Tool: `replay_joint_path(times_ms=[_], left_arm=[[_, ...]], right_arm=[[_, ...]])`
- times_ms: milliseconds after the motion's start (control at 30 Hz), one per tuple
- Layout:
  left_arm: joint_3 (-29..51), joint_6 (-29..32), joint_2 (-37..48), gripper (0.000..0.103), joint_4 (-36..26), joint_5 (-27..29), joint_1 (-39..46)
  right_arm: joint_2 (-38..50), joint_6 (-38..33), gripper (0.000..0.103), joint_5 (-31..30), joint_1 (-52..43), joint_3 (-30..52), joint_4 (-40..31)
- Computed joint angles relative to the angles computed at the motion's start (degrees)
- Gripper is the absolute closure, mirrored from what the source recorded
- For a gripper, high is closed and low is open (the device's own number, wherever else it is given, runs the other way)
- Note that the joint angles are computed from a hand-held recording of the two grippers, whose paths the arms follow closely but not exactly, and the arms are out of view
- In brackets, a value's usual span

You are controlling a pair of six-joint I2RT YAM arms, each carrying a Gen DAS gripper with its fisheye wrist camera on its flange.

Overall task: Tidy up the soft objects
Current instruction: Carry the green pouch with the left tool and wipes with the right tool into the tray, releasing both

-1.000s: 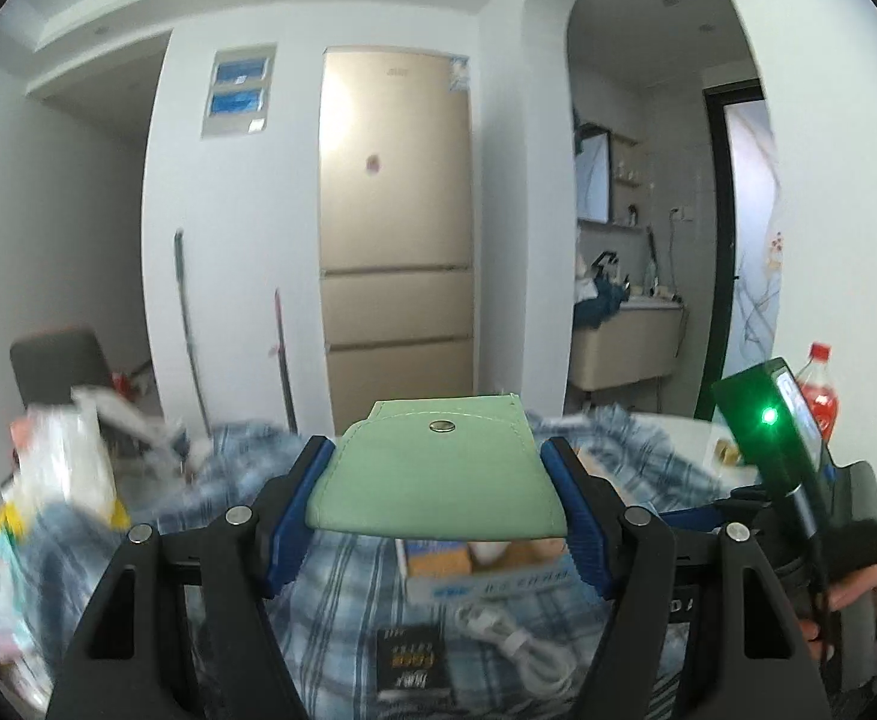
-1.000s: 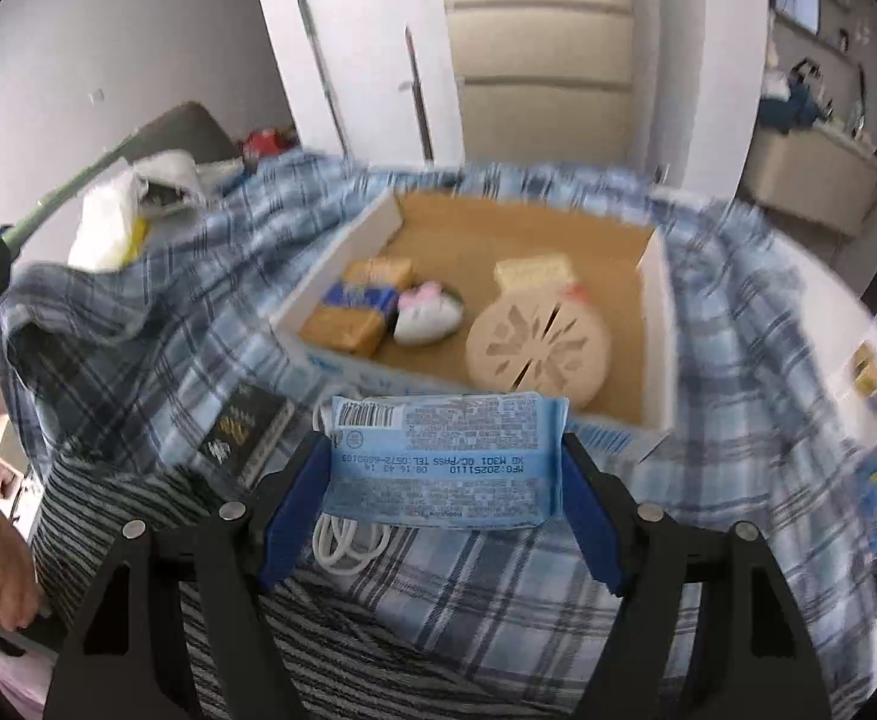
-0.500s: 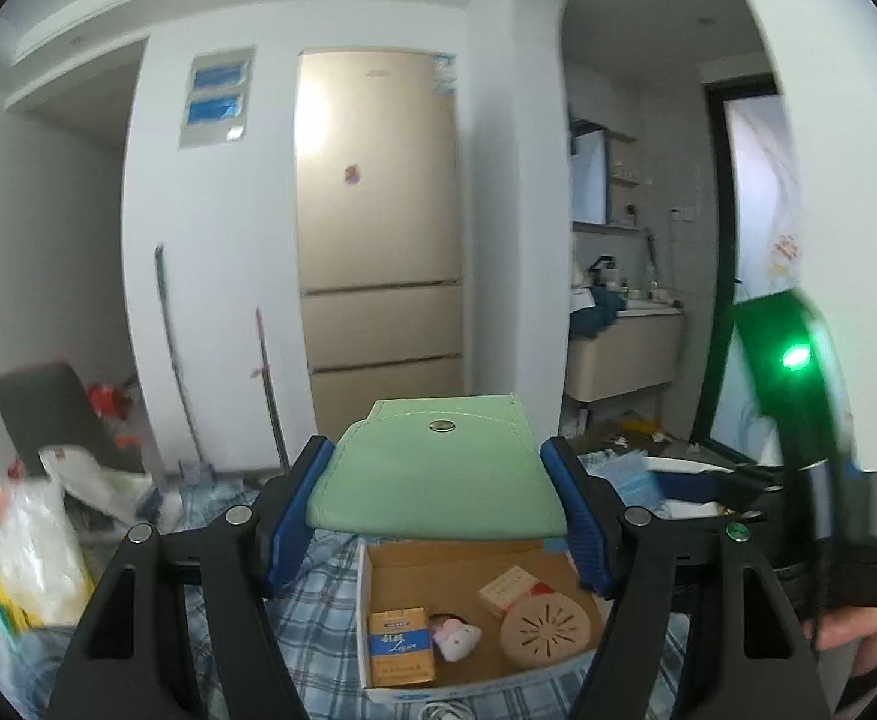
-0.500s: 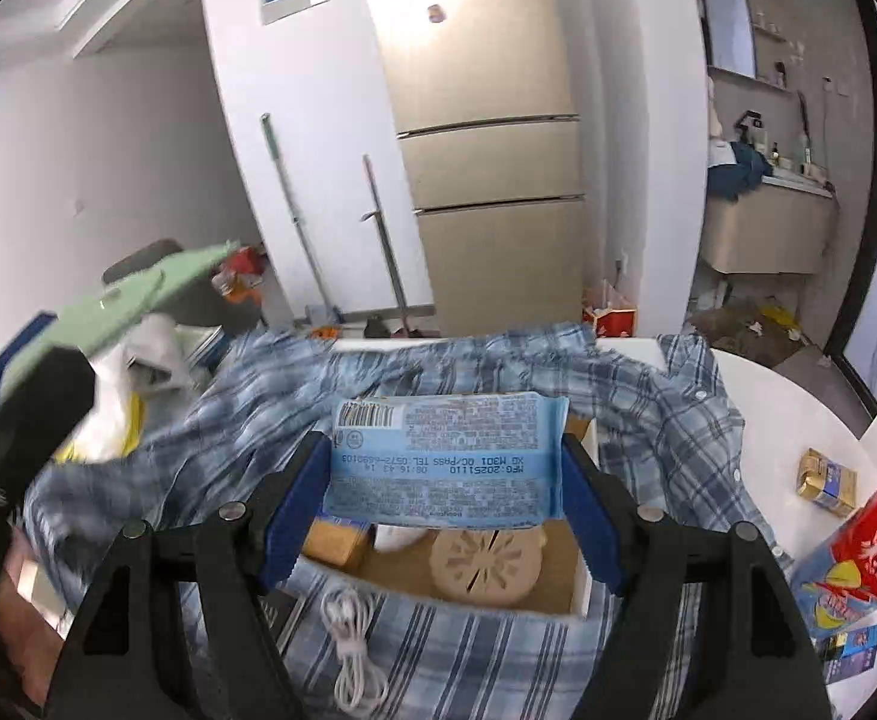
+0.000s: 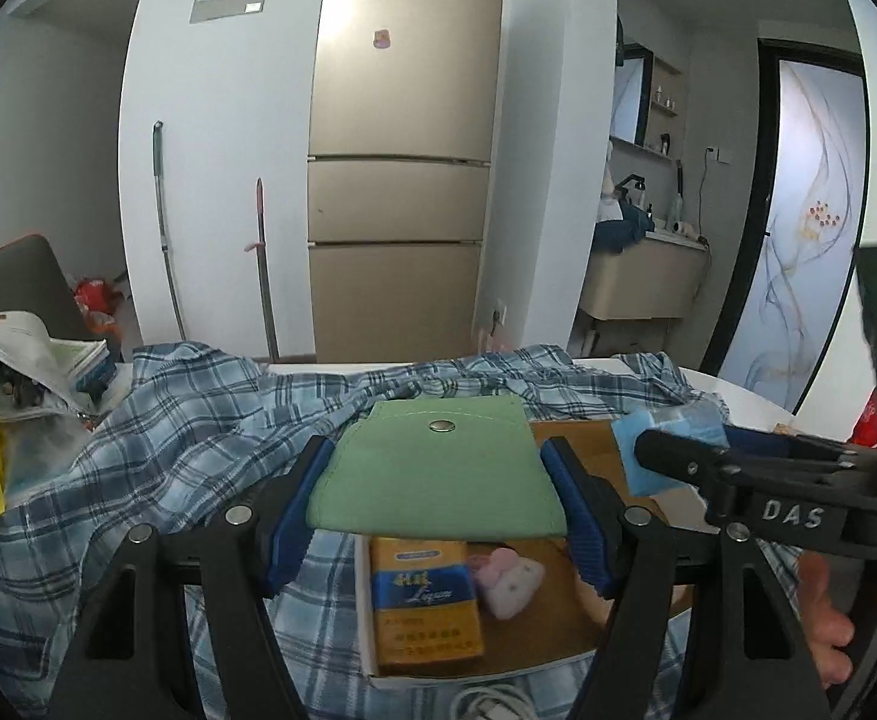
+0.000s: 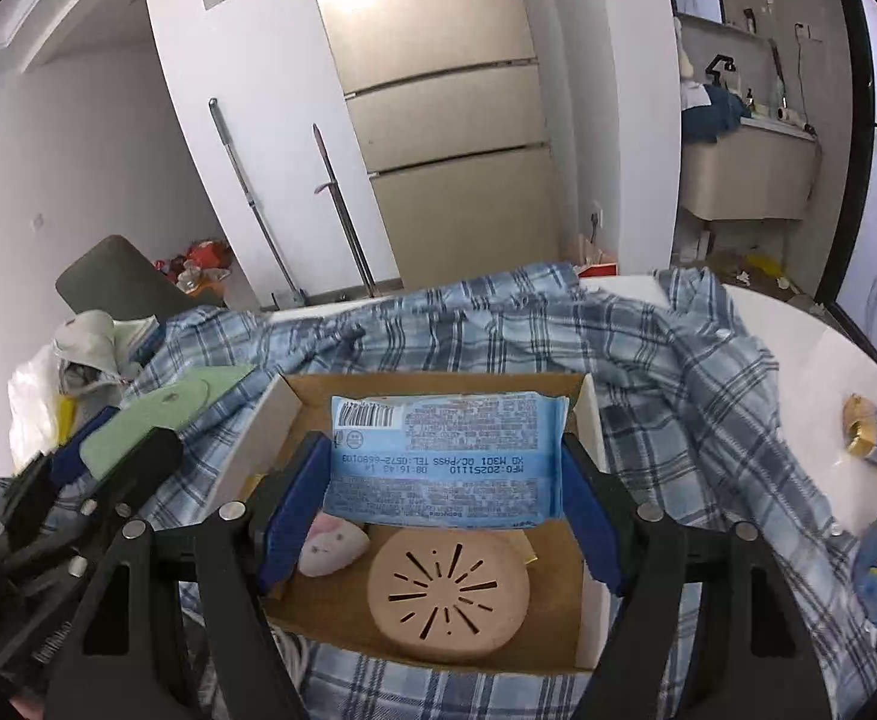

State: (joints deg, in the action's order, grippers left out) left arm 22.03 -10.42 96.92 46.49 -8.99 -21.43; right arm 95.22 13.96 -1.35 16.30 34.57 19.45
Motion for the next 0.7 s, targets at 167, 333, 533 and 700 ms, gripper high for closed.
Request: replay_joint_path(times_ms=[167,333,533,700], left_arm=[[-0.16,0.01,3.40,0.030,3.00,3.67,1.61],[-0.04,-0.39,7.39,0.030,6.41,7.18,3.09],[0.44,-0.63,7.55,0.030,6.06,8.41,3.70],[0.99,-2.38,7.93,0.030,5.33,11.82,6.40]], right_arm=[[5.91,-1.79,0.029,-2.21,-1.50,-2.52,11.05],[6.86,-2.98,0.029,-2.46,-1.22,-5.50,18.23],[7.98,-4.29,0.029,-1.02,-0.34,-6.76,22.43],[9.60,-5.20,0.029,-0.89,-0.18,-5.67,21.17]])
